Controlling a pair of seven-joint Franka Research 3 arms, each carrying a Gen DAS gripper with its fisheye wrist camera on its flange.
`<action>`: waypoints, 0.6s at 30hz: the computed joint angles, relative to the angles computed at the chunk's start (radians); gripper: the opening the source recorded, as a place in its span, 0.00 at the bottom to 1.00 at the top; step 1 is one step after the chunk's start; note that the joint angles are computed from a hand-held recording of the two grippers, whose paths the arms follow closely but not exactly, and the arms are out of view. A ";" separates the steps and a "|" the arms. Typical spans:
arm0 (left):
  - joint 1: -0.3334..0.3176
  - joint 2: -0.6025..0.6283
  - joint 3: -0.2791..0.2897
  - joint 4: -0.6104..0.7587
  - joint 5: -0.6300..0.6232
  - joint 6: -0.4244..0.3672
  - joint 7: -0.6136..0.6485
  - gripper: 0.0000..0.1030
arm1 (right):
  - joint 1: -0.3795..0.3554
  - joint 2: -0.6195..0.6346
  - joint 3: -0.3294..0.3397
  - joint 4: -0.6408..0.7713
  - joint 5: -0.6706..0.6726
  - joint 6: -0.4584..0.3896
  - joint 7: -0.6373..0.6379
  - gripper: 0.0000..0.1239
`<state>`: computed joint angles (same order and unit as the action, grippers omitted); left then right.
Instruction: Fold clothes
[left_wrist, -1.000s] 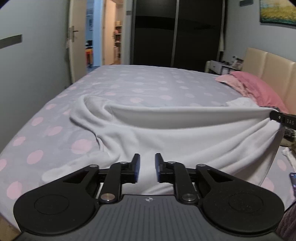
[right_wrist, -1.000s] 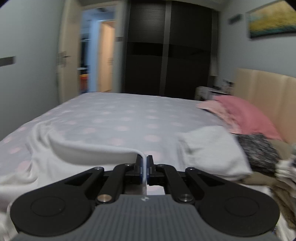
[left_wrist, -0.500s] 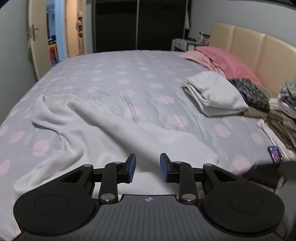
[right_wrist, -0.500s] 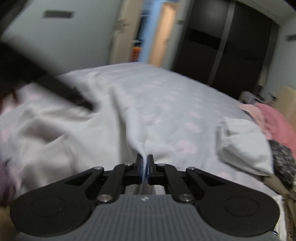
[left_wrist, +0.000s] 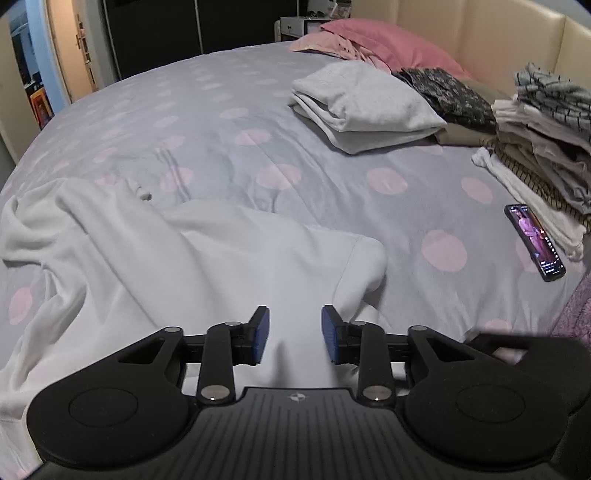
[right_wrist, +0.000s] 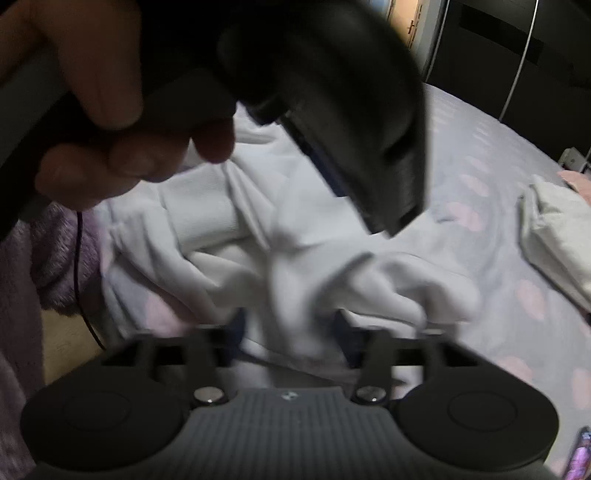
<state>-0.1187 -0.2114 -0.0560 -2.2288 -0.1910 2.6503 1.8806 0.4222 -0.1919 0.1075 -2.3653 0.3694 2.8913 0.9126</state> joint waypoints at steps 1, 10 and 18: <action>0.001 0.006 -0.005 0.005 0.009 0.001 -0.006 0.42 | -0.029 -0.004 0.014 -0.004 -0.054 0.003 0.037 0.50; -0.003 0.085 -0.051 0.028 0.104 0.019 -0.011 0.51 | -0.234 0.079 0.079 0.067 -0.533 -0.054 0.617 0.59; 0.016 0.123 -0.065 0.037 0.181 0.020 -0.100 0.18 | -0.192 0.127 0.020 0.109 -0.697 -0.090 0.752 0.62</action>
